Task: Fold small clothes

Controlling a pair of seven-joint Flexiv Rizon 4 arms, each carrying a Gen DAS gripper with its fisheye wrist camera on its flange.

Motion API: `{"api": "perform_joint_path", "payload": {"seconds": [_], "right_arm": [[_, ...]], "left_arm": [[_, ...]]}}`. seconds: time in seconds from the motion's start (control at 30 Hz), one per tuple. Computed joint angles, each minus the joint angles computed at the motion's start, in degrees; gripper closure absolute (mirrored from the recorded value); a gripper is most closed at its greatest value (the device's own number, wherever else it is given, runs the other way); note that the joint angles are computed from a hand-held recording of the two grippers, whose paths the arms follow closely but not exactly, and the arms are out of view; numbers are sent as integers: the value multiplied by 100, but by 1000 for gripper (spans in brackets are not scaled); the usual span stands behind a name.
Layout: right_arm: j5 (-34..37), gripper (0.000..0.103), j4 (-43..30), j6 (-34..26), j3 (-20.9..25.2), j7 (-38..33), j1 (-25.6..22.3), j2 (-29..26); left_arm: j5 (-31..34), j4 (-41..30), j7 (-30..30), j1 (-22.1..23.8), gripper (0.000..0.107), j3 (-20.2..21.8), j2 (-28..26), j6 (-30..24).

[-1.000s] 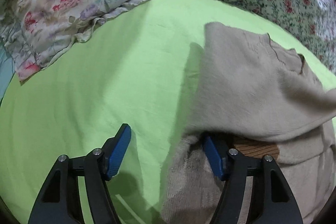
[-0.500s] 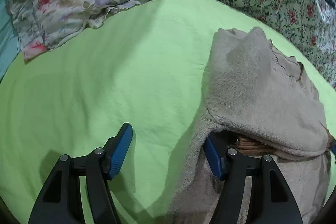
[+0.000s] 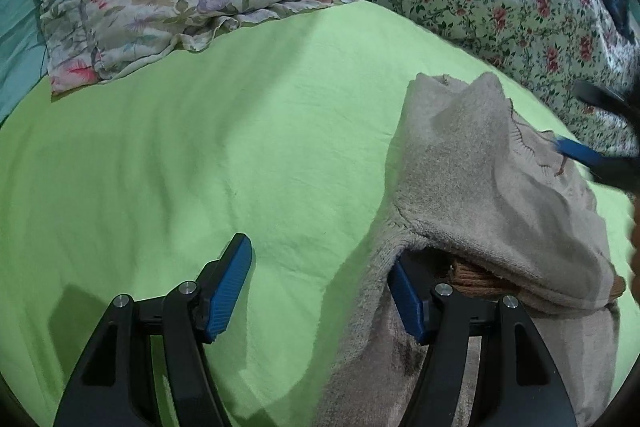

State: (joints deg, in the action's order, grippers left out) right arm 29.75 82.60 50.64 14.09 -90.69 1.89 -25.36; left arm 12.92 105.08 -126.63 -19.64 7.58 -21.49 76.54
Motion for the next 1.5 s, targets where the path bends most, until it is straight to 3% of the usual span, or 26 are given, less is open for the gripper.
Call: {"api": "perform_joint_path", "payload": {"seconds": [0.03,0.13,0.2,0.27,0.3,0.4,0.5,0.57,0.63,0.77,0.83,0.93,0.97,1.03,1.1,1.13,1.17,1.3,1.33,1.37,1.43,1.5], "right_arm": [[33,19,-303,-196,-31,-15,60,-229],[401,16,-1602,-1745,-406,-155,335,-1018],[669,15,-2536,-2890,-119,-185,201,-1656],[925,15,-3106,-3436,-5,-250,223,-2023],[956,15,-3267,-3429,151,-287,208,-2172],[1547,11,-3446,-2845,218,-358,269,-2407],[1956,11,-3041,-1676,183,-158,296,-2312],[1985,11,-2563,-976,25,-181,376,-2008],[1492,11,-1879,-446,-109,-181,449,-1514],[259,11,-222,675,503,125,-188,-436],[-68,11,711,1041,456,234,-417,304],[-893,11,2111,1682,163,1076,-509,1299],[-1172,11,2578,1944,-89,1396,-382,1601],[-2022,13,3511,2202,-522,2245,-296,2235],[-3059,18,4269,2279,-1373,3190,264,2737],[-3300,26,4487,2146,-1633,3360,418,2933],[-3404,31,4576,2007,-1725,3377,464,3029],[-3723,34,4669,1732,-1701,3327,444,2961],[-3813,44,4637,1655,-1648,3378,390,2864],[-3738,69,4604,1626,-1683,3360,456,2792],[-3415,94,4506,1633,-1621,3235,440,2724],[-4048,94,4815,2434,-1591,3700,315,2887]], "left_arm": [[-32,31,21,36,39,-34,1,58],[-203,173,126,164,39,-152,-1,331],[-378,296,227,246,39,-232,-10,571],[-584,419,336,309,39,-304,-18,800],[-690,473,406,341,39,-343,-25,902],[-1049,648,665,482,39,-519,-32,1199],[-1532,927,1044,908,39,-1043,-8,1569],[-1667,945,1152,827,39,-989,4,1569],[-1783,937,1268,709,39,-891,33,1486],[-1960,1027,1578,631,42,-871,263,1176],[-2068,1161,1921,762,42,-1100,461,1141],[-2351,1233,2535,807,40,-1369,658,1211],[-2153,1056,2464,644,39,-1191,625,1086],[-1172,417,1817,18,39,-410,480,542],[-787,-20,1623,-257,39,-95,288,212],[-648,-255,1531,-284,39,-55,178,-43],[-608,-439,1521,-231,39,-109,76,-250],[-358,-980,1310,-179,39,-113,-274,-876],[-236,-1169,1220,-217,39,-57,-378,-1192],[-161,-1299,1162,-213,39,-55,-454,-1438],[-187,-1305,1125,-84,38,-184,-510,-1492],[-84,-1299,1046,-73,37,-194,-499,-1476]]}}
